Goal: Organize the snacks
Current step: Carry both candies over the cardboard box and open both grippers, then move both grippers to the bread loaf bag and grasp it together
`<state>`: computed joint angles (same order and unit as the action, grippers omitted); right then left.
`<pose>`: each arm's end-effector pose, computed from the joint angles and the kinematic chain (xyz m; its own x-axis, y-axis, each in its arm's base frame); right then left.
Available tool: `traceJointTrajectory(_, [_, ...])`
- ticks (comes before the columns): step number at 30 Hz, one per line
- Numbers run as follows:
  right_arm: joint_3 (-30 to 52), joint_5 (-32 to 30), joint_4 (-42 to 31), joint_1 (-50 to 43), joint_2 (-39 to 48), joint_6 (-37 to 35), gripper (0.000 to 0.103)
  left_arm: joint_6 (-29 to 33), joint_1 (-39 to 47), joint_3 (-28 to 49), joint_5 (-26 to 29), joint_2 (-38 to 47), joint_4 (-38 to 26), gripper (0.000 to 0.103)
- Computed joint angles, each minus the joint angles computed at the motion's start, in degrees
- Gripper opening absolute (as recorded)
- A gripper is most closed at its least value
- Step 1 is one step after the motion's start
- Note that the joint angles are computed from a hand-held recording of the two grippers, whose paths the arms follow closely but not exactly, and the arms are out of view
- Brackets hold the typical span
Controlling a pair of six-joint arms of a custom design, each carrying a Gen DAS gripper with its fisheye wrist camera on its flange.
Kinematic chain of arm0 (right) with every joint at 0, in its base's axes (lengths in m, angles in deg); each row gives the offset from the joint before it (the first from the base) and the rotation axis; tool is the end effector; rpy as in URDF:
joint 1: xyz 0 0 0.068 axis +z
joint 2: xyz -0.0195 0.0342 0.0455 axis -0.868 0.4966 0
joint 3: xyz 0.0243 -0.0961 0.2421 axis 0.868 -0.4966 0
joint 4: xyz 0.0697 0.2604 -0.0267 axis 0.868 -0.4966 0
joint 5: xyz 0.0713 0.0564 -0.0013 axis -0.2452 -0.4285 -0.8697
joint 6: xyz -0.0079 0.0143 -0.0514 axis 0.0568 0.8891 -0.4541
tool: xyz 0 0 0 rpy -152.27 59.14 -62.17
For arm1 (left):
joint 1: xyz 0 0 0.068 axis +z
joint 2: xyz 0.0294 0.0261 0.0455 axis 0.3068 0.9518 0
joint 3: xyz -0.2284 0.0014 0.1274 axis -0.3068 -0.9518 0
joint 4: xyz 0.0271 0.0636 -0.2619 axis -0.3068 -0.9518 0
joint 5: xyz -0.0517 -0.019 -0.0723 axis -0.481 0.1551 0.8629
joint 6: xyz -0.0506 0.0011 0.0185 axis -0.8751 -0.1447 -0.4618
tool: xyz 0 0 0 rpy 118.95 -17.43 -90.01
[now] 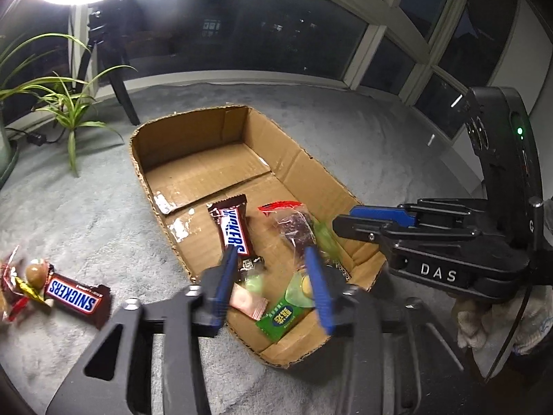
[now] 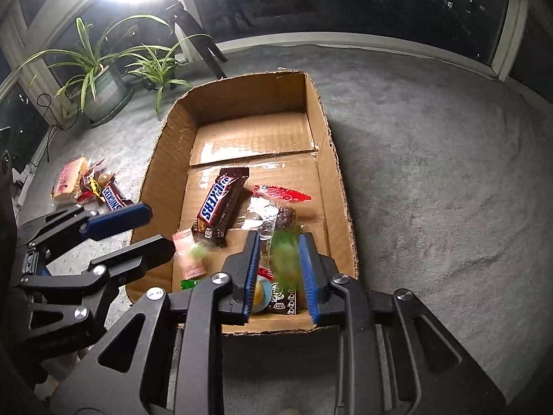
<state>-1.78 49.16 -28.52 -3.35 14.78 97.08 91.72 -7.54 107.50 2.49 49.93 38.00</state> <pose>0.1678 0.2285 0.1637 -0.8319 0.2595 -0.4905 0.2450 0.9649 0.0950 0.2314 -0.1275 0.1414 -0.6372 0.4419 -0.6315 0.7168 0.6408 -0.2749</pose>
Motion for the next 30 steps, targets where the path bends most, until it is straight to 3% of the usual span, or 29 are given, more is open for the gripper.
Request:
traceJointTrajectory(1, [0.4, 0.5, -0.3, 0.2, 0.2, 0.3, 0.042, 0.1, 0.2, 0.0, 0.2, -0.1, -0.1, 0.041])
traceJointTrajectory(10, [4.7, 2.0, -1.3, 0.9, 2.2, 0.0, 0.042, 2.7, 4.6, -0.7, 3.5, -3.7, -3.0, 0.041])
traceJointTrajectory(20, [14.6, 2.7, 0.7, 2.0, 9.3, -3.9, 0.042, 11.3, 18.1, 0.6, 9.1, -6.3, -10.8, 0.041])
traceJointTrajectory(30, [26.1, 0.8, 2.8, 3.1, 19.4, -6.5, 0.042, 23.5, 36.3, 10.7, 11.5, 3.8, -18.2, 0.041])
